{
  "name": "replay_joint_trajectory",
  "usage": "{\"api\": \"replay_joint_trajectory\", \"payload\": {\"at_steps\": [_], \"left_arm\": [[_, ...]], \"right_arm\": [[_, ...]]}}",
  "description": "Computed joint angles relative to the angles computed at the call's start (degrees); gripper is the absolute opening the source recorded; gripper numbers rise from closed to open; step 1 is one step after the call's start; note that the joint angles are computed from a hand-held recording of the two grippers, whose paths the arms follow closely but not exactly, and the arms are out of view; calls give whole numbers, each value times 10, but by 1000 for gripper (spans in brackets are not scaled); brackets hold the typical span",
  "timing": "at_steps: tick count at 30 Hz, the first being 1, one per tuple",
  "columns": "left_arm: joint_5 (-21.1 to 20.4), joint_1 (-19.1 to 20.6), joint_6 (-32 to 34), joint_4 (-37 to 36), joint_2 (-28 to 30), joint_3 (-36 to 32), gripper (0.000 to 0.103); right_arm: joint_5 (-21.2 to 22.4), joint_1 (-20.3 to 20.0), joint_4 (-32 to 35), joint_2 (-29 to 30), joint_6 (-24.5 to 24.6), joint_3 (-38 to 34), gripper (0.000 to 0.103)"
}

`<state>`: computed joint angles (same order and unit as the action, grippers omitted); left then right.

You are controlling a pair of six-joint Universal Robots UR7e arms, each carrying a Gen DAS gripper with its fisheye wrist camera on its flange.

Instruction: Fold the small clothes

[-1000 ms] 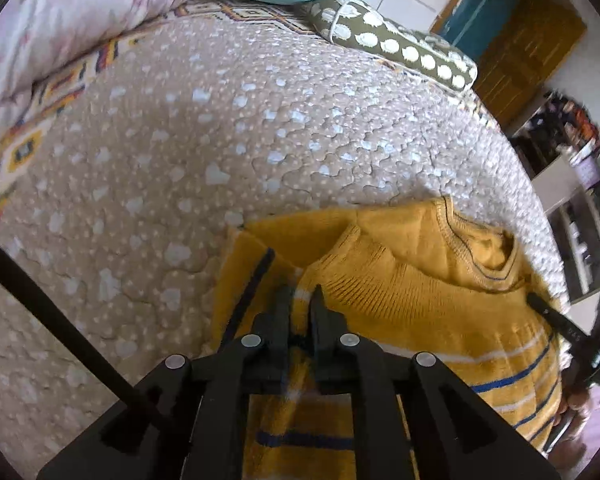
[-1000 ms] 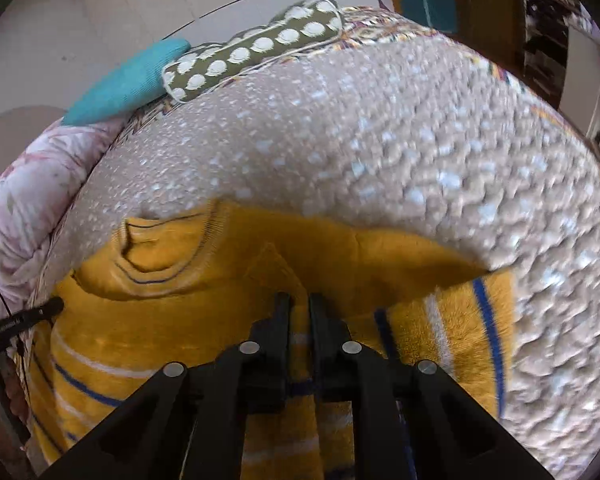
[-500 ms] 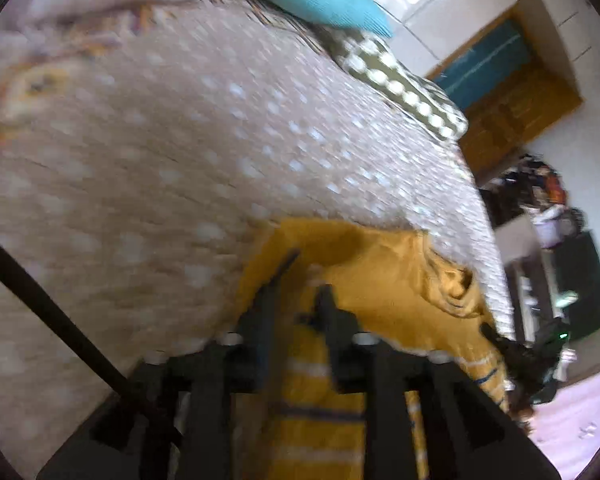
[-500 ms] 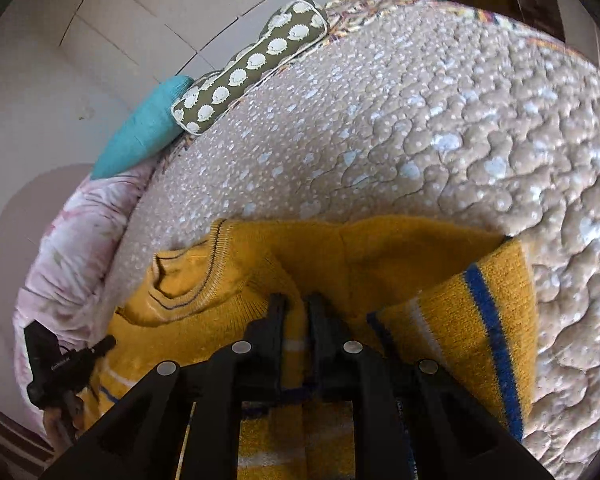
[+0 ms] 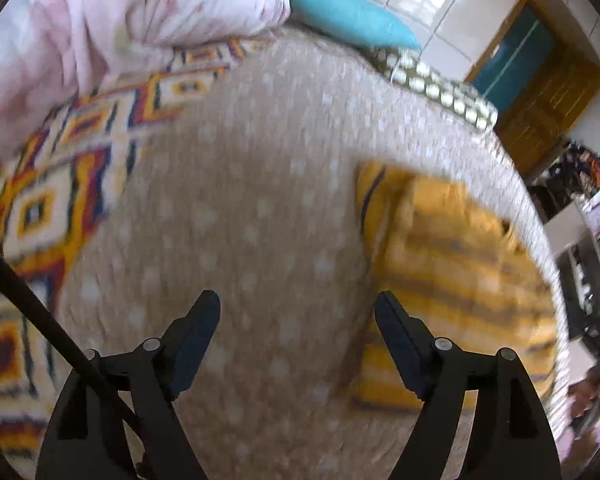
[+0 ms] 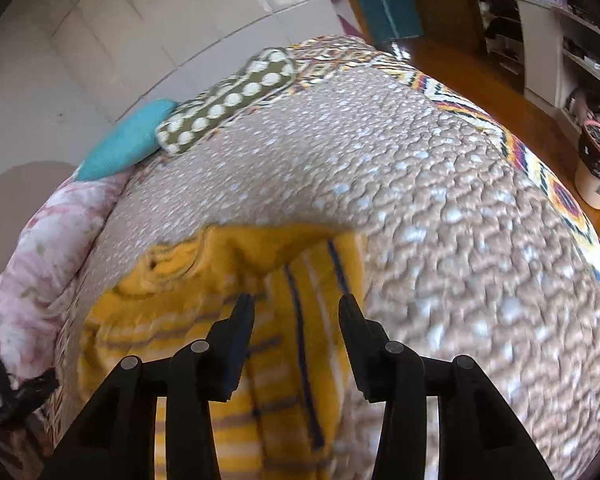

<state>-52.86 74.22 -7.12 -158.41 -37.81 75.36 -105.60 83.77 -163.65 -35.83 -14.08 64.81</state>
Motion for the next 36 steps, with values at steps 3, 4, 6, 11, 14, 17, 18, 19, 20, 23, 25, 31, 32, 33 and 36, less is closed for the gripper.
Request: {"api": "replay_joint_trajectory", "payload": {"at_steps": [3, 4, 6, 11, 14, 17, 18, 19, 20, 23, 25, 31, 32, 33, 36], "left_arm": [[15, 3, 14, -44, 12, 24, 79], [30, 0, 45, -92, 20, 34, 81], [47, -4, 88, -135, 33, 42, 88], [69, -8, 107, -125, 46, 31, 95], [63, -7, 110, -129, 47, 31, 97], [59, -6, 111, -131, 49, 27, 97], [59, -6, 112, -132, 49, 27, 98], [59, -6, 112, -132, 51, 26, 98], [60, -6, 113, -134, 51, 26, 98], [59, -6, 113, -138, 50, 29, 98], [58, -6, 114, -136, 49, 29, 98], [59, -6, 114, -136, 50, 29, 98], [60, -6, 114, -136, 50, 29, 98], [59, -6, 114, -136, 50, 28, 98], [58, -5, 114, -137, 50, 28, 98]], "right_arm": [[37, 4, -28, -33, -22, 69, 46], [46, 5, -29, -36, -29, 79, 44], [71, 7, -30, -40, -41, 100, 44], [94, 0, -17, -33, -67, 138, 43], [61, -13, -55, -33, -80, 166, 26], [76, -33, -102, -64, -46, 209, 21], [73, -36, -122, -76, -35, 223, 21], [80, -40, -141, -90, -36, 241, 27], [69, -39, -162, -100, -39, 256, 28], [87, -38, -180, -118, -43, 282, 28], [110, -35, -168, -119, -51, 287, 28], [67, -18, -148, -66, -71, 247, 36], [65, -18, -155, -61, -72, 246, 36], [69, -18, -152, -58, -75, 242, 35], [101, -25, -104, -75, -62, 244, 4]]}}
